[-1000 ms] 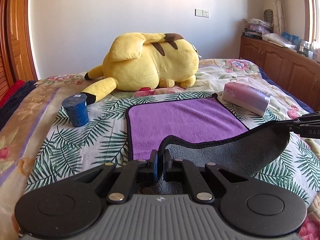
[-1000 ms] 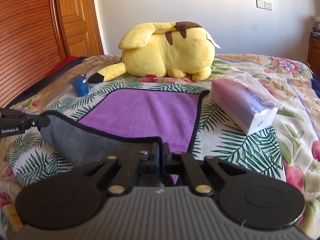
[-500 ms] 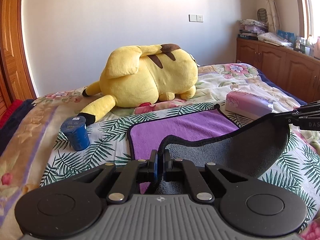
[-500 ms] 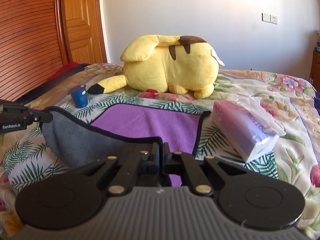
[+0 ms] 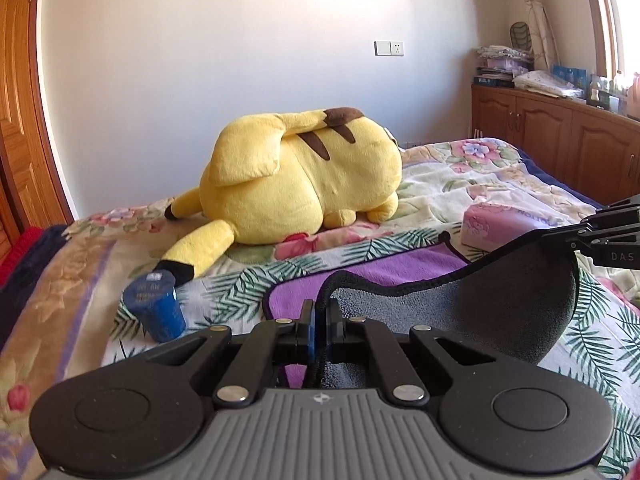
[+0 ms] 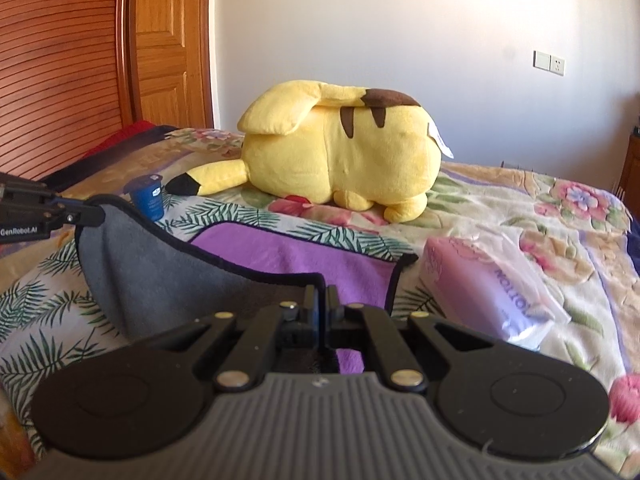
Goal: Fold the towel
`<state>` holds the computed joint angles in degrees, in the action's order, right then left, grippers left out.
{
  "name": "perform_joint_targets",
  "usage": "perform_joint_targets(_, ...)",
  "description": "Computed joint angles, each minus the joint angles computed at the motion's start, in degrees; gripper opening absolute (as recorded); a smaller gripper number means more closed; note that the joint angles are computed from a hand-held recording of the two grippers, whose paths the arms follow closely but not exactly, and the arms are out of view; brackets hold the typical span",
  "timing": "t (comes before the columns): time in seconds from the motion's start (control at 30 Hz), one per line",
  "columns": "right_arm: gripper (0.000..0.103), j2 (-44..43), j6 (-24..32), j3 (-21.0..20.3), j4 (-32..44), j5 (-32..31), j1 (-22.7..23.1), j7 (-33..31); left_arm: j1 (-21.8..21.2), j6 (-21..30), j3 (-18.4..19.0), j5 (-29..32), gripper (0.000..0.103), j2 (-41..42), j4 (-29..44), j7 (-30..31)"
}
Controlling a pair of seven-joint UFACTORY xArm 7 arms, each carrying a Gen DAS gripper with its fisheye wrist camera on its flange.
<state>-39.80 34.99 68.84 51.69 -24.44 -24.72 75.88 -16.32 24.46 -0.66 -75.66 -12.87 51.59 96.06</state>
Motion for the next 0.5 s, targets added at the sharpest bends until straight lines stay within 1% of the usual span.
perform_joint_targets(0.2,0.003,-0.17,-0.59,0.18,0.79,-1.42,-2.33,-2.10,0.04,-0.74,-0.79,0.92,0.000,2.61,3.54,-1.07)
perform_joint_targets(0.4,0.003,-1.01,-2.34,0.83,1.60,-1.86,-6.04,-3.93,-0.33,-3.27,-2.10,-1.61,0.000,5.04,6.18,1.68)
perform_joint_targets(0.5,0.003,-1.91,-3.70,1.62,1.81,-1.47,-8.43,-4.86,-0.14,-4.40,-2.91,-1.89,0.000,7.18,8.21,1.61)
